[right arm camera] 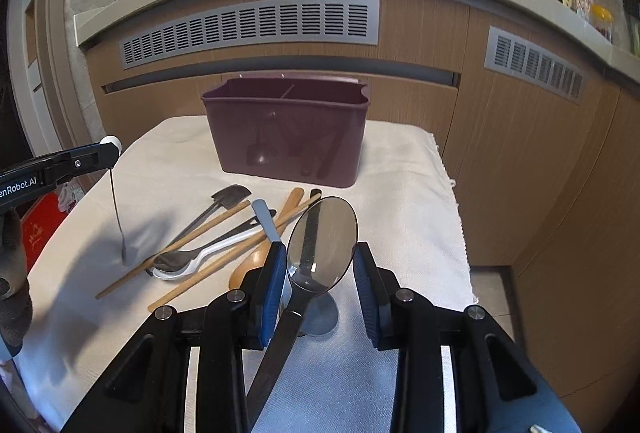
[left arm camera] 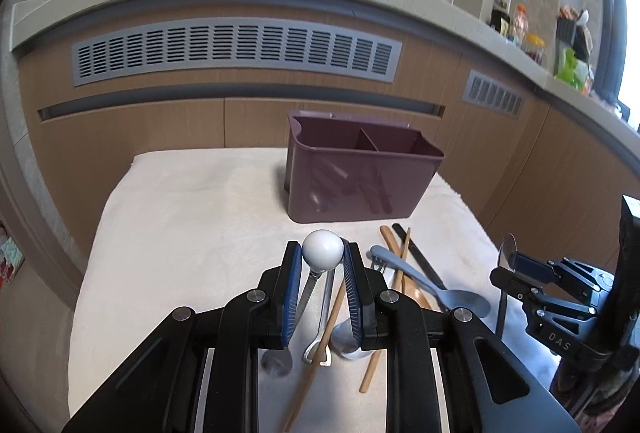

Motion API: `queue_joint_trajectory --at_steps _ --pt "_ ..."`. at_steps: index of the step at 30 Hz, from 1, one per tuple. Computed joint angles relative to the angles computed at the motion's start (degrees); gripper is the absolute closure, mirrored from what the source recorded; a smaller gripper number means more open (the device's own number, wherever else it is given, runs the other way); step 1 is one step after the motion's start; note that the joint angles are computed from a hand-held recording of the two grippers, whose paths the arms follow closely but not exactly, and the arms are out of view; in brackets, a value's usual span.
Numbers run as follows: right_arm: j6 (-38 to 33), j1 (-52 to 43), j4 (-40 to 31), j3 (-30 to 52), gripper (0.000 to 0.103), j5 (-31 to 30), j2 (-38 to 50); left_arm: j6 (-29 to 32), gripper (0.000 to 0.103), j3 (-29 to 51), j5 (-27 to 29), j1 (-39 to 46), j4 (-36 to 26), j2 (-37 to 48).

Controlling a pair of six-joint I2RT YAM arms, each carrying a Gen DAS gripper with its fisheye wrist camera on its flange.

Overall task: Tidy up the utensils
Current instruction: 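Lift both held spoons and carry them over the maroon holder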

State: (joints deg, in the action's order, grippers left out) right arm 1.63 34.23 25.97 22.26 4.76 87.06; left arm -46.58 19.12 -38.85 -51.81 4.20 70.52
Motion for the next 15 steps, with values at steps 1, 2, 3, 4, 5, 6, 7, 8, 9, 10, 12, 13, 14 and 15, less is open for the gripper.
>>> queue_joint_trajectory --at_steps 1,2,3,4,5,6,7,8,9,10,12,13,14,15 --pt "0.0 0.5 -0.6 -0.3 0.071 0.6 -1.4 -0.8 0.081 -0.4 -0.9 -1.0 -1.2 -1.5" --pt "0.1 1.0 -1.1 -0.5 0.071 1.1 -2.3 -2.0 0.081 -0.6 -2.2 -2.4 -2.8 -3.0" --pt "0.1 1.6 -1.6 -0.6 0.071 1.7 -3.4 -2.7 0.081 -0.6 -3.3 -3.5 -4.3 -4.4" --pt "0.0 2.1 -1.9 -1.0 0.071 2.3 -4.6 -3.3 0.081 -0.6 -4.3 -4.5 -5.6 -5.7" --pt "-0.1 2.7 -2.4 -1.3 0.071 2.9 -5.9 -4.0 0.081 -0.5 -5.3 -5.5 -6.4 -6.2" --pt "-0.2 3.1 -2.7 -1.6 0.071 3.5 -6.8 -4.4 0.081 -0.3 -6.1 -6.3 -7.4 -7.0" --pt "-0.3 3.6 -3.1 -1.8 0.071 4.0 -8.0 -4.7 0.081 0.0 -6.8 -7.0 -8.6 -7.8" --pt "-0.4 3.9 -3.3 -2.1 0.071 4.3 -8.9 -5.4 0.081 0.4 -7.7 -7.9 -10.0 -8.6" --pt "-0.5 4.1 -3.5 -2.3 0.071 4.5 -9.6 -5.8 0.081 0.8 -8.4 -8.7 -11.2 -9.2" --pt "-0.5 4.5 -3.9 -2.5 0.071 4.9 -10.5 -6.2 0.081 1.1 -9.0 -9.4 -12.4 -9.7" --pt "-0.4 4.8 -4.5 -2.9 0.071 5.0 -12.0 -7.0 0.081 2.0 -10.1 -10.6 -14.4 -10.3" --pt "-0.4 4.9 -4.8 -3.1 0.071 5.0 -12.6 -6.9 0.081 2.3 -10.2 -10.7 -14.9 -10.4" --pt "-0.5 5.1 -5.0 -3.3 0.071 5.1 -13.4 -7.4 0.081 2.9 -10.7 -11.3 -16.1 -10.7" --pt "-0.6 5.3 -5.2 -3.5 0.071 5.3 -14.1 -7.7 0.081 3.3 -11.2 -11.8 -16.9 -10.9"
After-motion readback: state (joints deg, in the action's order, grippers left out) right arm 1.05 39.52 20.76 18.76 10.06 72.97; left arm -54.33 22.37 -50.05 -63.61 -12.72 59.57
